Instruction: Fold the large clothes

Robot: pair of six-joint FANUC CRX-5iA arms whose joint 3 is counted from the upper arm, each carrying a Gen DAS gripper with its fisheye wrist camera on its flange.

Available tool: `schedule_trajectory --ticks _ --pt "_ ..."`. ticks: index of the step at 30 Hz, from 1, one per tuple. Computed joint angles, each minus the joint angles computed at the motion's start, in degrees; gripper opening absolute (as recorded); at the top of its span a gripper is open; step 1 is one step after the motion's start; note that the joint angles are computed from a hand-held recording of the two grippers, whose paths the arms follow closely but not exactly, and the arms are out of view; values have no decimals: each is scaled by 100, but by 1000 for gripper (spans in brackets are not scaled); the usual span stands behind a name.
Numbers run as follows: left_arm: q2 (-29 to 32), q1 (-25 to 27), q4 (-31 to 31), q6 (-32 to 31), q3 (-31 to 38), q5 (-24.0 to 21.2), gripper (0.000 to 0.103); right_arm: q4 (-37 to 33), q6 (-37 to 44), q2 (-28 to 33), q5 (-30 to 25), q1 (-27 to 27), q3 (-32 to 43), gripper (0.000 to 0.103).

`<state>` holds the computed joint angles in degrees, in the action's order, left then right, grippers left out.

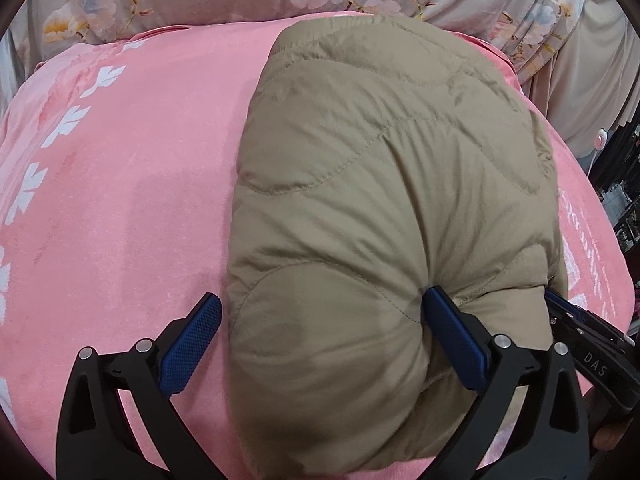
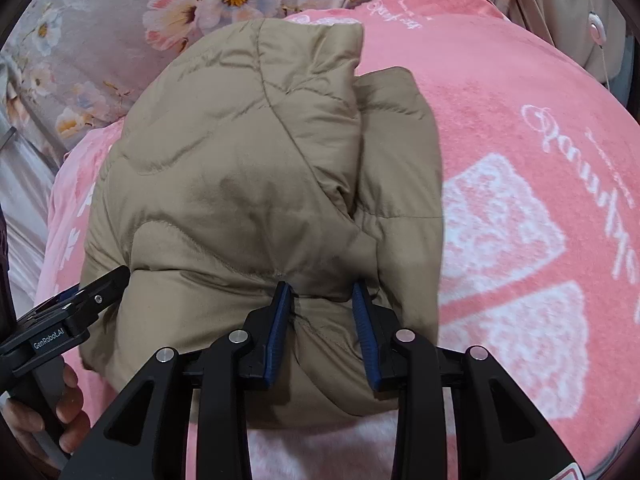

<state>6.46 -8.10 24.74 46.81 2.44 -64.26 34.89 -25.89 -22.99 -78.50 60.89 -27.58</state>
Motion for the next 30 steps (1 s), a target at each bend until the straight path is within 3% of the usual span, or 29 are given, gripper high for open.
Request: schedule_trajectory --ticks 2,3,4,5,8,11,14,17,23,27,30 --pt "10 143 244 -248 113 -151 96 265 -142 -199 -248 211 -45 51" --pt "26 231 492 -388 144 -203 96 474 -275 -301 -545 359 -84 69" --pt "149 337 796 -498 297 -393 96 625 -351 -401 -701 444 -160 79" --pt "335 405 1008 -482 514 -624 97 740 -378 -549 -731 477 -279 82" --pt "963 436 1255 -128 1193 -1148 97 586 -322 -1226 -18 124 -767 83" --pt "1504 346 1179 207 1743 -1495 97 246 -246 -1846 1440 -617 -1335 83" --pt "2086 399 1580 496 2144 -2209 97 -10 56 -2097 2841 -1271 -1738 83" --pt "2314 407 1854 427 2228 -2480 97 -346 562 -1939 3884 -1787 -1836 87" --pt "2658 377 2043 181 2508 -2820 98 -665 1122 -1537 5092 -2360 -1841 89" --pt "2824 349 2131 126 2649 -2948 98 -1279 1984 -1210 5378 -2572 -1557 98" --pt "2736 280 2059 28 2549 -2782 98 -1746 2569 -870 5532 -2730 -1257 98"
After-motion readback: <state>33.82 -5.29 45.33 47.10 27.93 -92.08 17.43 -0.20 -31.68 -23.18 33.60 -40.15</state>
